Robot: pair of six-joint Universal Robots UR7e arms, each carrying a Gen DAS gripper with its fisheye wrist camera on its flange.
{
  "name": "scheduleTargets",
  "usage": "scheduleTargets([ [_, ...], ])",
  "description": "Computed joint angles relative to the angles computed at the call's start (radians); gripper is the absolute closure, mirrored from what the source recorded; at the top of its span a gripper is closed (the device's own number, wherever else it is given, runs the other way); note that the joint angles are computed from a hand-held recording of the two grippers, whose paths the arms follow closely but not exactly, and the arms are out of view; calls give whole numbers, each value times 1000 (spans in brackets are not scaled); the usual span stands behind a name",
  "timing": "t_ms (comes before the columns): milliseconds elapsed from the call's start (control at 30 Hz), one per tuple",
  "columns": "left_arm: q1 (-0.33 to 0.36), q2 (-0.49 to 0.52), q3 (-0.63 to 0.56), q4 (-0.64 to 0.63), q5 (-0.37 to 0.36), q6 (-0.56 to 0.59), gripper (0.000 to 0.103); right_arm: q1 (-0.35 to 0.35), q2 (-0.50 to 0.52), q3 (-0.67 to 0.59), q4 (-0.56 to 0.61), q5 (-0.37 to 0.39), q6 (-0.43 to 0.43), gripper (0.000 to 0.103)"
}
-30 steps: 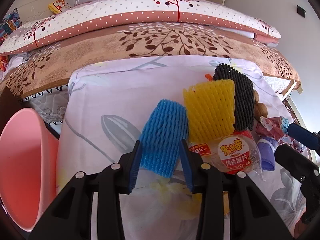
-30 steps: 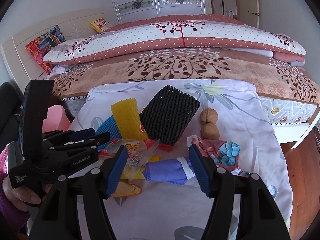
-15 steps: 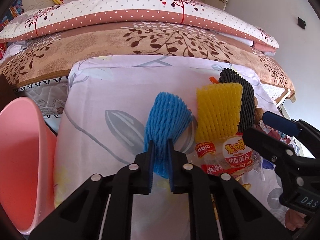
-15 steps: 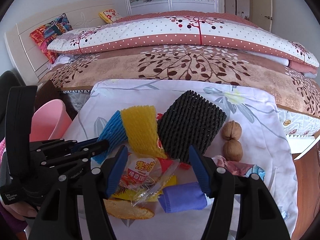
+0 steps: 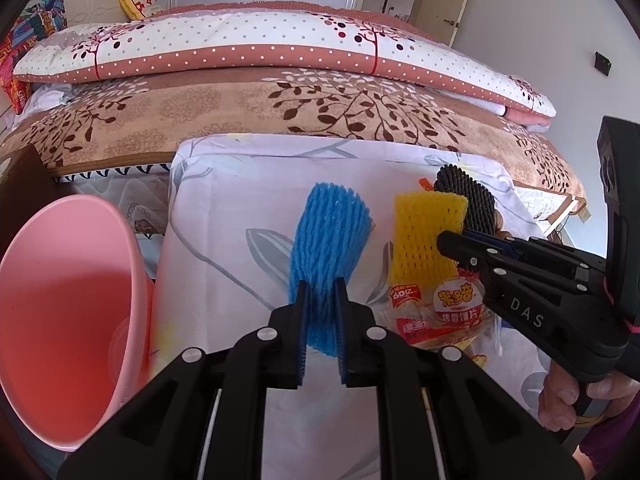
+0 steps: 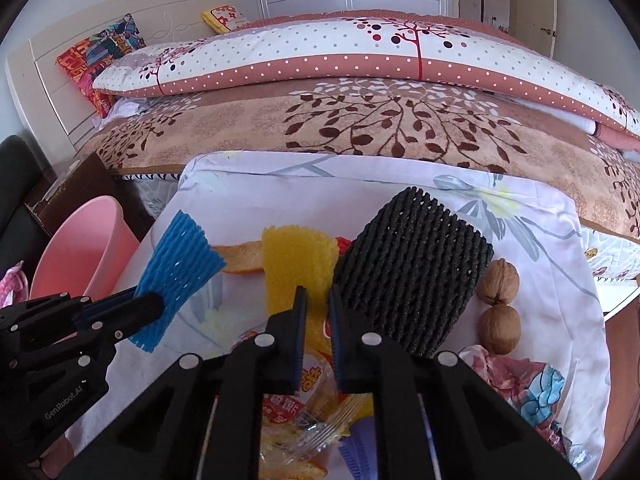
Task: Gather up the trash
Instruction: 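Carry both foam nets to the pink bucket and open both tools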
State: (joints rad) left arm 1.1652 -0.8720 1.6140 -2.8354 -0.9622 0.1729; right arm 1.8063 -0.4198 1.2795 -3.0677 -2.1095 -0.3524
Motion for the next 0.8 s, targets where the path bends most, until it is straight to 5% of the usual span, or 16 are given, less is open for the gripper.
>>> scheduleTargets([
  [467, -31, -73, 70, -98, -28, 3, 92, 47, -87, 100, -105, 72, 25, 94],
  [800, -43, -153, 137, -234, 64, 40, 92, 106, -23, 8, -43, 140, 17, 94],
])
